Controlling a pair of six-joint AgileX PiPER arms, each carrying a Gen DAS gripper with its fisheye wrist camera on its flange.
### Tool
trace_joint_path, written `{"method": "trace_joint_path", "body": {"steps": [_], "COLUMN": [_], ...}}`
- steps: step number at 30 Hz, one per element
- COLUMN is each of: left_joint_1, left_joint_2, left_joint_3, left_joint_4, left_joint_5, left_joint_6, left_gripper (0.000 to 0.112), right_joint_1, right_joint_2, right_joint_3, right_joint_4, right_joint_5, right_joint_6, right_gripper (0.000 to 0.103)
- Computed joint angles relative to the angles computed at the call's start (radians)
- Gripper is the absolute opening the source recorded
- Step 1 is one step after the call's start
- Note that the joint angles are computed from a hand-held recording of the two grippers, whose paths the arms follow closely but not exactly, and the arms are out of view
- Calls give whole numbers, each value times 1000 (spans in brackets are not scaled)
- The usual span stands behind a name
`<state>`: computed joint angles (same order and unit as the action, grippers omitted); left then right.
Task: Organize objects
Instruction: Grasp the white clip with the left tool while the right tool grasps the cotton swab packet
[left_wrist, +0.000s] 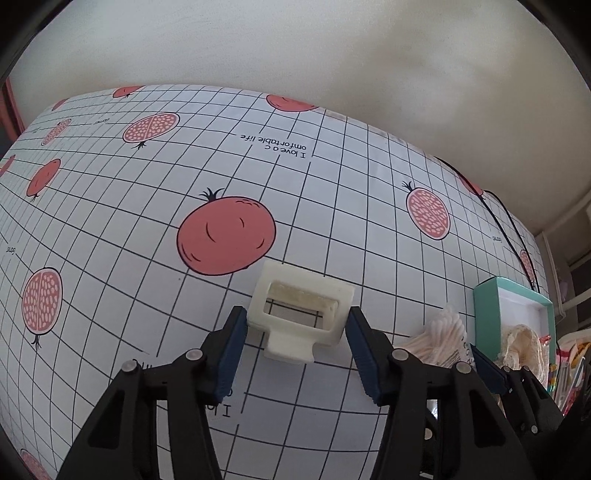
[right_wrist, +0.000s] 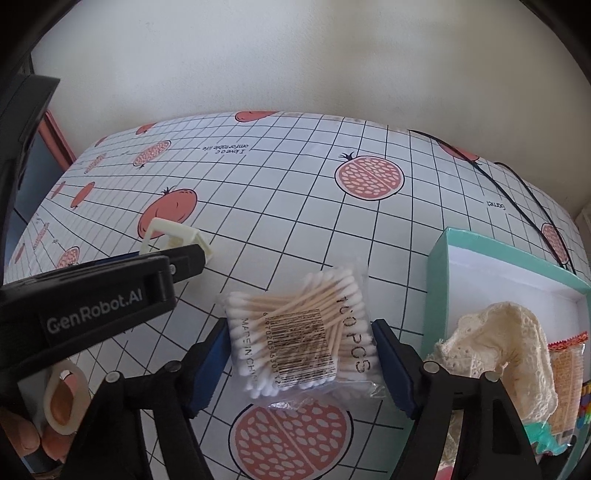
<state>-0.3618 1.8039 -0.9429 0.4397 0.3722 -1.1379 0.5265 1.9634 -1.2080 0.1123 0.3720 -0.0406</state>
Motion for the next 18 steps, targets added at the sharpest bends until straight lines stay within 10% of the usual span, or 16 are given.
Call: {"method": "trace_joint_path", "body": {"steps": [18], "left_joint_1": [-9], "left_joint_2": [-23], "left_joint_3": [-21], "left_joint_4": [34], "left_joint_5": [54], "left_joint_6": [-27], "left_gripper": [56], "right_joint_1": [-16], "right_joint_2": [-32], "right_joint_3": [-5], "right_joint_4": [48], "right_joint_5": [30], "right_joint_6": [-38], "right_gripper": [73]}}
